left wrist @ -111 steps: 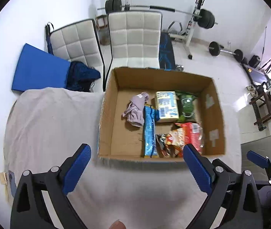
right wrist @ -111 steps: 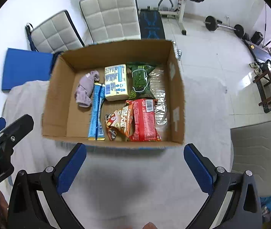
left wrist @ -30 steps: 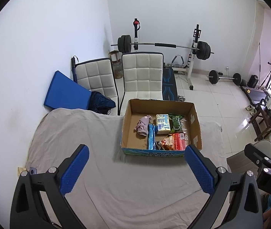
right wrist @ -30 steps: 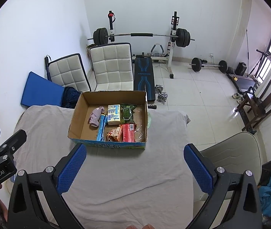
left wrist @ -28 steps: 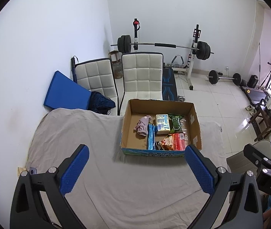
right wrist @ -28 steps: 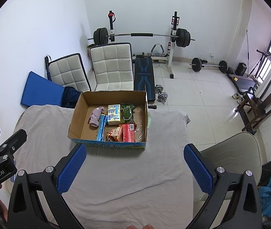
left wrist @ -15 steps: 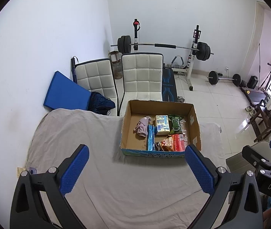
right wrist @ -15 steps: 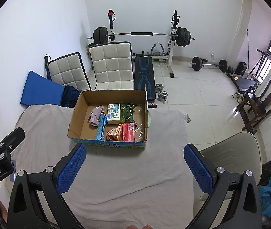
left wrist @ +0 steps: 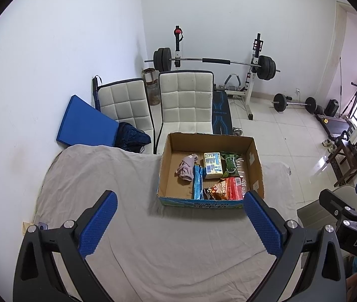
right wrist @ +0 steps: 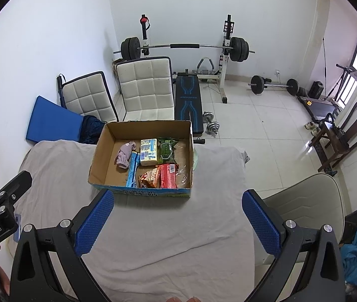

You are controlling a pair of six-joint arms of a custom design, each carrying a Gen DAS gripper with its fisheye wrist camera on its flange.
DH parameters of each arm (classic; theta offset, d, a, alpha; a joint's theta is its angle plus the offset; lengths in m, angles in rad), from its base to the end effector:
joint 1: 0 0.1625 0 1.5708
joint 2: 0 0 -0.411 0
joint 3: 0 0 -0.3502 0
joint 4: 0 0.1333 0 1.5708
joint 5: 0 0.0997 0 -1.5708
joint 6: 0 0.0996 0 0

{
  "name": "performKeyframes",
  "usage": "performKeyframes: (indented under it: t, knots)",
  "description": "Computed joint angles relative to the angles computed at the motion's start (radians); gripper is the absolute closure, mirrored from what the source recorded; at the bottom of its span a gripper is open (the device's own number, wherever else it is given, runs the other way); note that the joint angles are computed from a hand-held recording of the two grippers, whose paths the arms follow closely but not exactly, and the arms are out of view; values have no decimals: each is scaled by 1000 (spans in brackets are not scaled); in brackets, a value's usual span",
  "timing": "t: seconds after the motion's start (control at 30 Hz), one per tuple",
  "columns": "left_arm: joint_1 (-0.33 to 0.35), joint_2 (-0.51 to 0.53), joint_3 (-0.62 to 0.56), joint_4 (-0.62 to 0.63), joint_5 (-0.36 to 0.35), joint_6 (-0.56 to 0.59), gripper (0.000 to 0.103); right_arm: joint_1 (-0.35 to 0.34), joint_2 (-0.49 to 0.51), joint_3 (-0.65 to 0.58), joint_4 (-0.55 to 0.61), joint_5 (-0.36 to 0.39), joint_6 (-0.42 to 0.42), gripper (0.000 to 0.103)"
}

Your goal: Organize soft objects

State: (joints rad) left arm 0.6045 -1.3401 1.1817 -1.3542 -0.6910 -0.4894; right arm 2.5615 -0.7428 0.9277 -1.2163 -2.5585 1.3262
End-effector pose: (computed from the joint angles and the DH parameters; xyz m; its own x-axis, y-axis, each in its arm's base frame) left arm -0.3213 -0.4773 0.5487 -0.6733 0.2186 -0.7063 0.5720 0.7593 -0.3103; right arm 0.6166 -0.3441 0.2778 -0.6825 0.2879 0.6718 -0.2289 0.7887 -0.5705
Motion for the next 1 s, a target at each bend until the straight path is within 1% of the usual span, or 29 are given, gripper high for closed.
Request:
performKeyframes:
  t: [0.2, 1.0]
  knots:
    - [2, 4, -13, 6, -8, 12, 0, 0, -1, -3, 6, 1, 1, 0]
    - [3, -1, -4, 3, -9, 16, 0, 7, 16, -44, 46, -6, 18, 0]
